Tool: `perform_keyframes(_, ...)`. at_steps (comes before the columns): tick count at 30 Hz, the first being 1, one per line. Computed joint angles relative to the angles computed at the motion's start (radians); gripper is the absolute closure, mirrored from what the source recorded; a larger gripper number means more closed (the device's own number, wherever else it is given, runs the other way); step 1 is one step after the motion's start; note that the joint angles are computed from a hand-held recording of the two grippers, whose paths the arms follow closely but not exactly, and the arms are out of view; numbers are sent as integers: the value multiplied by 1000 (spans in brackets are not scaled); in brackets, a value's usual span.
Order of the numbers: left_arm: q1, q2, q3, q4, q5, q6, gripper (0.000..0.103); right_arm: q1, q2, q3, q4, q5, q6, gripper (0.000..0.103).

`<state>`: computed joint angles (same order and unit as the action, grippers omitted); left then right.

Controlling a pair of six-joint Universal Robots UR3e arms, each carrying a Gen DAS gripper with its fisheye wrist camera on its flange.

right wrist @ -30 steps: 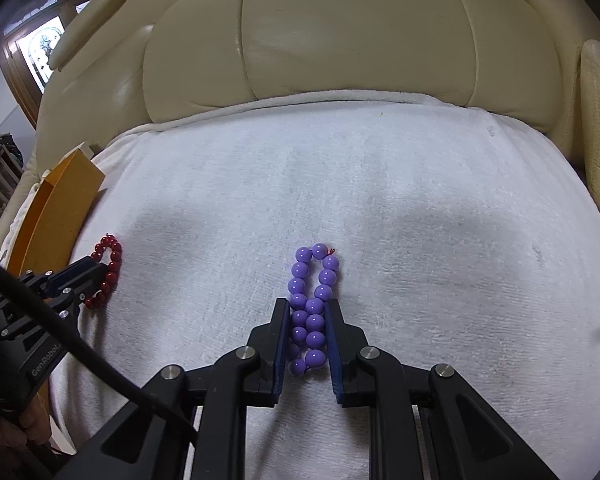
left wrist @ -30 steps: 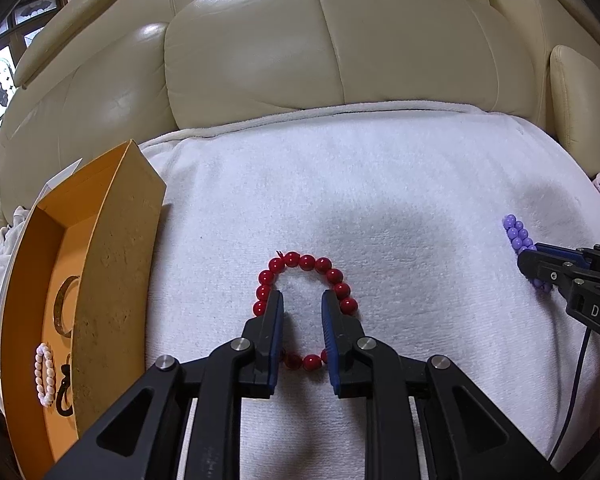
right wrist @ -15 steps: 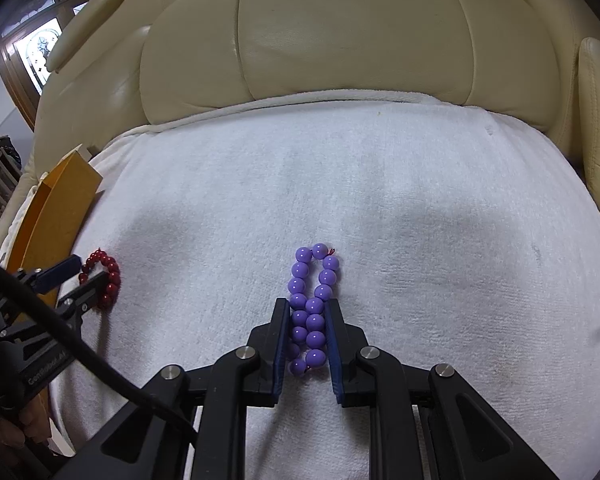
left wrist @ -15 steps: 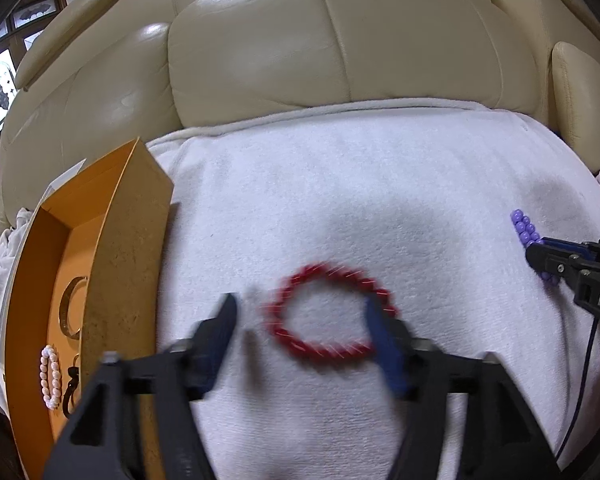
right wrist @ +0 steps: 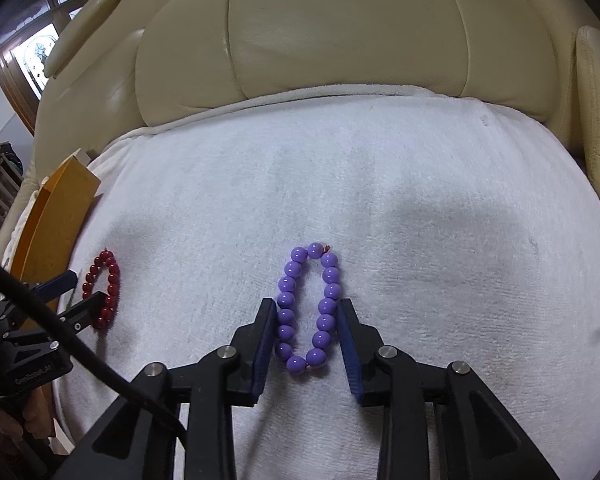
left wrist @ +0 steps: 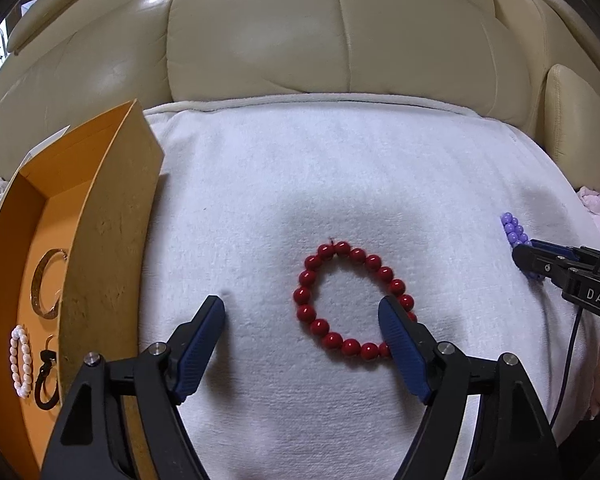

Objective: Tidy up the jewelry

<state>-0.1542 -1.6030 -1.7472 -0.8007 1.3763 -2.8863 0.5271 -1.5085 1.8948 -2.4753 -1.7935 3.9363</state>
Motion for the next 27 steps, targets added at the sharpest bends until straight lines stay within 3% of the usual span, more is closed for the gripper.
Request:
perform_keyframes(4,-16,-10,9,18,-7,-13,44,8,-13,21,-14,-11,-25,69)
perform_keyframes(10,-17,-11,13,39,-16,-50,94,56,25,-40,30,-69,-21,81)
perform_keyframes(20,31,60,-15,67,-71,-76,94,56,-7,-14,-17,-77,-21,90)
perform_keyframes(27,63,141,-52,59,-128,-63,94,59,-6,-24,-41,-76,-56,90)
